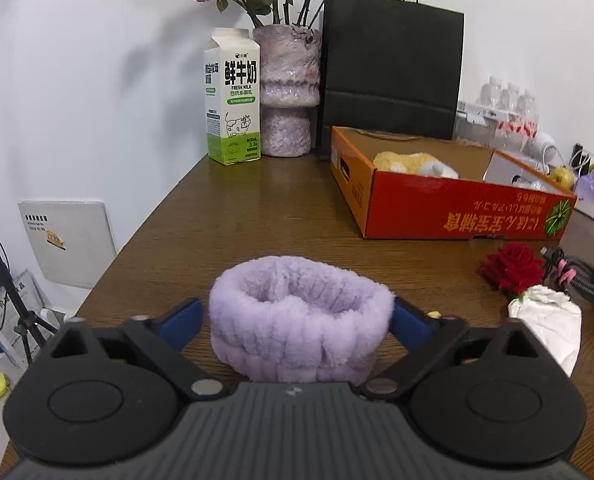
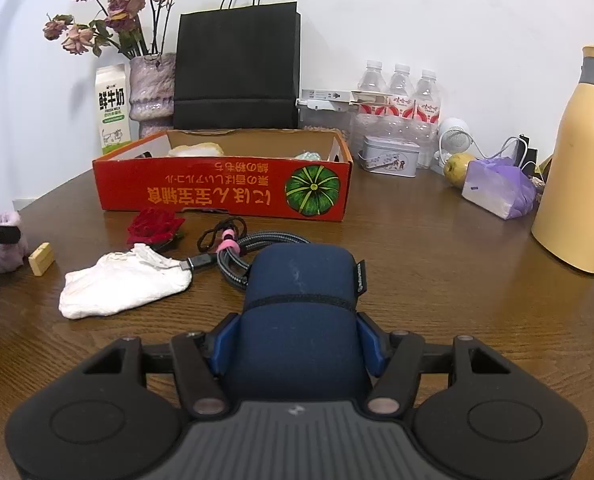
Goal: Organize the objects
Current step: 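Grasp the navy blue pouch with the right gripper while the left grasps the lilac scrunchie, then carry the navy pouch and lilac scrunchie over the red box with both tools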
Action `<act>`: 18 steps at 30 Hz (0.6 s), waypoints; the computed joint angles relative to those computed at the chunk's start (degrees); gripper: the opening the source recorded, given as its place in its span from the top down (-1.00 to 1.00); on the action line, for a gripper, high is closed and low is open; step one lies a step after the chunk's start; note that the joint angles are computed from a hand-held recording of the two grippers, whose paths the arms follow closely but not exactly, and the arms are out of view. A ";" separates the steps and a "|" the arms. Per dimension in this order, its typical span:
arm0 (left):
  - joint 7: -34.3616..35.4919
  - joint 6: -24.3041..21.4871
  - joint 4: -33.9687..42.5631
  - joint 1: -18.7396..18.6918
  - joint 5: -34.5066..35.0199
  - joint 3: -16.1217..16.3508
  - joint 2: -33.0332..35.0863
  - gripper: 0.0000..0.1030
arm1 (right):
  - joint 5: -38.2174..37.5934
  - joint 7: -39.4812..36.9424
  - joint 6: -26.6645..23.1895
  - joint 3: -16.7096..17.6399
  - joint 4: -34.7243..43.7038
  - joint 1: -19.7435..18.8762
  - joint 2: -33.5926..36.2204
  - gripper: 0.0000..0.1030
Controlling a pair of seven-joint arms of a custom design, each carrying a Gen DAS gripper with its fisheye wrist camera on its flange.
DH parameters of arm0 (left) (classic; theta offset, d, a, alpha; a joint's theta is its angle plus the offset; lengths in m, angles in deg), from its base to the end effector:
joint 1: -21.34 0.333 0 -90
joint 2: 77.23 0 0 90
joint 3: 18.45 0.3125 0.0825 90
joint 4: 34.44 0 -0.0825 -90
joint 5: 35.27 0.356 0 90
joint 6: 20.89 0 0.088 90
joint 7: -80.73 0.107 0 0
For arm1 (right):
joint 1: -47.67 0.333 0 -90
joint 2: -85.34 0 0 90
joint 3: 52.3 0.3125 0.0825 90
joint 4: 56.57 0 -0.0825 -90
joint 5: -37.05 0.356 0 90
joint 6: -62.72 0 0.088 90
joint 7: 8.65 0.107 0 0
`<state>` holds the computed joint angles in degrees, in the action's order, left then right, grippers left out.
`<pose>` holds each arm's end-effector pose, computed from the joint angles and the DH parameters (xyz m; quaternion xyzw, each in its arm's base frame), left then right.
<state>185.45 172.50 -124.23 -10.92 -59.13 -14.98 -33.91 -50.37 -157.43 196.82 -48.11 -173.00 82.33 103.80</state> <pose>0.6479 -0.3189 0.3397 -0.5009 0.7083 -0.4189 0.2683 0.4662 0.3532 0.3130 -0.5302 0.6957 -0.3969 0.2783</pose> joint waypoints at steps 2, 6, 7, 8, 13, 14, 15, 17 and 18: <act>-0.11 0.19 -0.34 -0.37 -0.14 0.33 -0.15 -0.30 | -0.12 0.14 -0.25 0.00 0.03 0.11 0.03 -0.16; 0.19 3.25 -2.97 1.81 -0.33 -3.38 -1.63 0.46 | -1.10 1.61 -1.02 0.01 -0.38 0.37 -0.23 -0.16; 0.28 4.01 -3.83 2.04 -0.70 -4.11 -2.13 0.47 | -1.49 2.10 -1.27 0.04 -0.52 0.45 -0.31 -0.16; 0.52 5.01 -4.70 2.00 -1.10 -4.61 -2.55 0.47 | -1.90 2.57 -1.48 0.09 -0.74 0.50 -0.47 -0.17; 3.62 10.38 -8.19 -0.83 -6.27 -4.70 -4.13 0.48 | -4.73 5.36 -2.66 0.48 -1.83 0.69 -1.21 -0.16; 4.56 11.17 -8.74 -1.89 -8.02 -4.29 -4.38 0.48 | -5.19 5.71 -2.93 0.60 -1.97 0.72 -1.31 -0.16; 5.51 11.95 -9.25 -2.84 -9.72 -4.02 -4.59 0.48 | -5.70 6.09 -3.34 0.74 -2.11 0.81 -1.40 -0.16; 7.66 13.71 -10.12 -4.47 -12.70 -3.69 -4.84 0.48 | -6.67 6.80 -3.68 0.93 -2.37 0.81 -1.55 -0.16; 8.49 14.43 -10.44 -4.88 -14.05 -3.91 -5.02 0.48 | -7.11 7.11 -3.82 1.04 -2.48 0.81 -1.62 -0.16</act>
<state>193.95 186.93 -134.66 -15.80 -73.18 -18.88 -38.93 -57.48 -150.32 193.00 -47.08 -175.48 83.14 102.18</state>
